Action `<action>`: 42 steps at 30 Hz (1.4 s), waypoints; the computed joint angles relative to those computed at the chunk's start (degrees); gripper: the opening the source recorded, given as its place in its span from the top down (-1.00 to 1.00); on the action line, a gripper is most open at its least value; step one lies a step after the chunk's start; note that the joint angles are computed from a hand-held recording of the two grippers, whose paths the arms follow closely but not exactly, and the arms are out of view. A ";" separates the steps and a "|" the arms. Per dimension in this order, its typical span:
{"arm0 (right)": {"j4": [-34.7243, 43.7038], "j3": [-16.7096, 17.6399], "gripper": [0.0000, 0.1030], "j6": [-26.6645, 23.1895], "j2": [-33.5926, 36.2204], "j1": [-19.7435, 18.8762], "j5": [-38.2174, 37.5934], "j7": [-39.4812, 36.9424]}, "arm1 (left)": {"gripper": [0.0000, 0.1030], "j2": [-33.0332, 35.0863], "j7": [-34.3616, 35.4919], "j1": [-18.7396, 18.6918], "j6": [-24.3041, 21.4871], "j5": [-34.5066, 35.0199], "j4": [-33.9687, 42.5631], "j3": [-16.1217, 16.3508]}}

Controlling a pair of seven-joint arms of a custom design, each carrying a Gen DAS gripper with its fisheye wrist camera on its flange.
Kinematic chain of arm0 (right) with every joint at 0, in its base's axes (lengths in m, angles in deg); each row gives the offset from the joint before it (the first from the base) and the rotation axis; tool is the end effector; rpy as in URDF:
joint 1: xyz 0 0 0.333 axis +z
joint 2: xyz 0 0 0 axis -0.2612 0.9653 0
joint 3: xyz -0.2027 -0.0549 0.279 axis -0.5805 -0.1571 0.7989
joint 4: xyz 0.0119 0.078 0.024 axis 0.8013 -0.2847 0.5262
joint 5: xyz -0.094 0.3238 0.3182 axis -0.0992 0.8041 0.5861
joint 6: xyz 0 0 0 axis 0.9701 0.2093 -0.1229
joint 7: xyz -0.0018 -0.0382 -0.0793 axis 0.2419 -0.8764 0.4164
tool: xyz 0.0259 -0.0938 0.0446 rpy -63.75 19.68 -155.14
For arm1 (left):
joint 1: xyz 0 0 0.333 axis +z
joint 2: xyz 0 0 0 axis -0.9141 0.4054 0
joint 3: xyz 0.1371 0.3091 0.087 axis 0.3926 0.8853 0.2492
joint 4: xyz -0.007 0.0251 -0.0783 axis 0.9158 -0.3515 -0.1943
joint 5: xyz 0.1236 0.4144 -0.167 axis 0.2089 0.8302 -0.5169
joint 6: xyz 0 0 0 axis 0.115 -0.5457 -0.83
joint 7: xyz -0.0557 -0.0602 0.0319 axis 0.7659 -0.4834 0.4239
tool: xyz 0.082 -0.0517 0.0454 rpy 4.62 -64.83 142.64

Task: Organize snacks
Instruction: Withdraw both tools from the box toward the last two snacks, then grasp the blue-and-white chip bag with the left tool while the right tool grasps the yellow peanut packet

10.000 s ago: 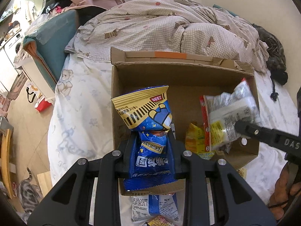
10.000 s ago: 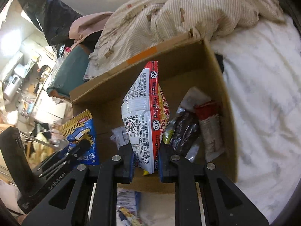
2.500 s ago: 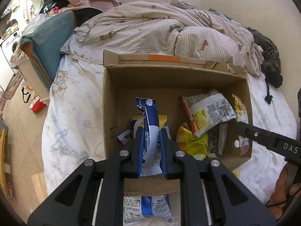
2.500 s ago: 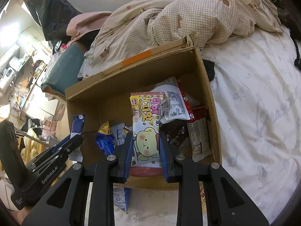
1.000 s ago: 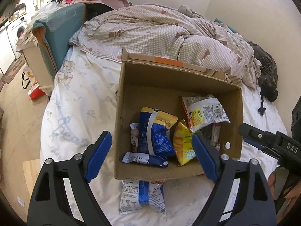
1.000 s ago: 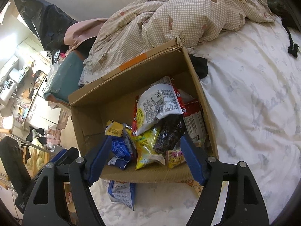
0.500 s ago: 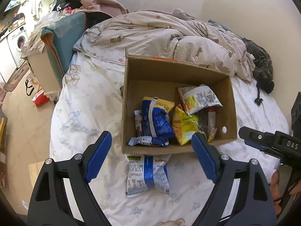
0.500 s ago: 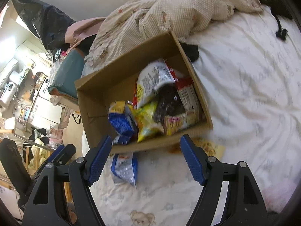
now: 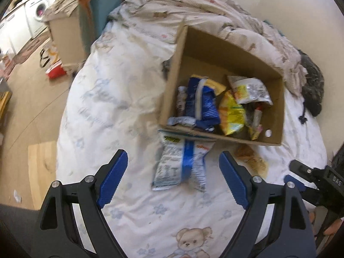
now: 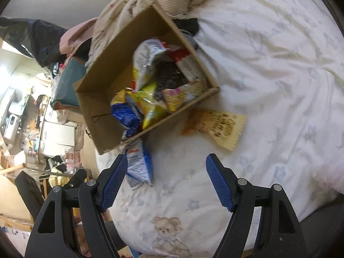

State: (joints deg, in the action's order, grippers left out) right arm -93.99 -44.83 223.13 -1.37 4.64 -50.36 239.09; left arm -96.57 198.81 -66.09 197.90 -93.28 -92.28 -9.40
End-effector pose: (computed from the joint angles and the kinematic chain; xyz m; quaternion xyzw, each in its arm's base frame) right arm 0.3396 0.2431 0.4500 -0.3099 0.8869 0.0044 0.3425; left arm 0.5108 0.0135 0.4747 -0.5579 0.7873 -0.2585 0.0450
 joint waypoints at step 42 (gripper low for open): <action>-4.01 -3.73 -0.51 -7.43 -3.06 2.25 4.65 0.95 | 0.01 0.64 -5.08 3.54 -14.20 11.34 -0.05 -0.59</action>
State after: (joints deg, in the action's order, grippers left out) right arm -98.00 -48.56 215.71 -4.42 6.89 -45.71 240.04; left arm -95.93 193.73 -62.55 183.70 -81.94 -92.33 -9.98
